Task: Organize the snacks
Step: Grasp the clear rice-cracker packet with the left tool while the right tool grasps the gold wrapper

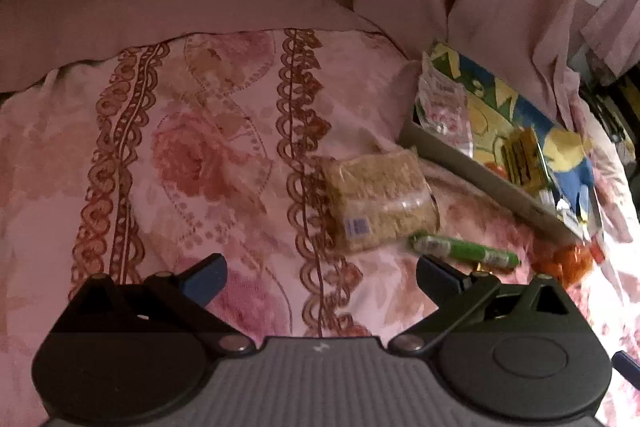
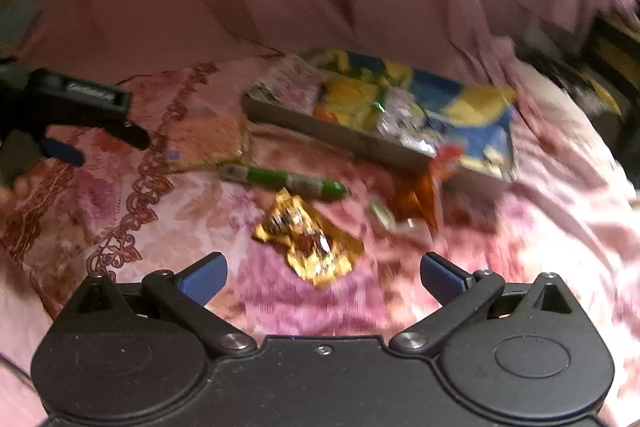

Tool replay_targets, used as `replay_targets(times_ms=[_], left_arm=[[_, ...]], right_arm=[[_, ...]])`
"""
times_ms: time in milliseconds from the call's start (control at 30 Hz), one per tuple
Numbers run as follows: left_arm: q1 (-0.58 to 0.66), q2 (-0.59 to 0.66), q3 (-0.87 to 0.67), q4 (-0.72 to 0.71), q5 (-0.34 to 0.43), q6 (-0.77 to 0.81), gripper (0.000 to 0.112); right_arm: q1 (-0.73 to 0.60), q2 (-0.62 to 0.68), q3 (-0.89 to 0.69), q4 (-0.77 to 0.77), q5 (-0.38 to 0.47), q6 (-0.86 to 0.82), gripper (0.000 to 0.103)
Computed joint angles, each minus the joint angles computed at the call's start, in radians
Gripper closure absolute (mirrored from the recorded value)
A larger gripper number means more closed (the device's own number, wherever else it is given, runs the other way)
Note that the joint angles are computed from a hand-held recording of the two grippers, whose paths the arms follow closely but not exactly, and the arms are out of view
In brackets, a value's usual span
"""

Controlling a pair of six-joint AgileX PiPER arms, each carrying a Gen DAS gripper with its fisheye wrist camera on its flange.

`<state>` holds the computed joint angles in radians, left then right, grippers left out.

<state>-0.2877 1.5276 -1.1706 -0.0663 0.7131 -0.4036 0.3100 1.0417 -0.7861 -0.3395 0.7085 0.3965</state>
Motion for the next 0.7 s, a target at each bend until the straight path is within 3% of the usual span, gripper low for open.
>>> replay_targets(times_ms=[233, 367, 700], left_arm=[[-0.002, 0.063, -0.048, 0.015, -0.079, 0.134, 0.01], [-0.025, 0.115, -0.09, 0.006, -0.092, 0.242, 0.01], [-0.068, 0.207, -0.14, 0.078, -0.157, 0.386, 0.01]], right_arm=[[-0.136, 0.083, -0.011, 0.22, -0.133, -0.43, 0.001], [-0.209, 0.143, -0.027, 0.395, -0.156, -0.652, 0.001], [-0.256, 0.31, -0.096, 0.53, -0.15, -0.91, 0.001]])
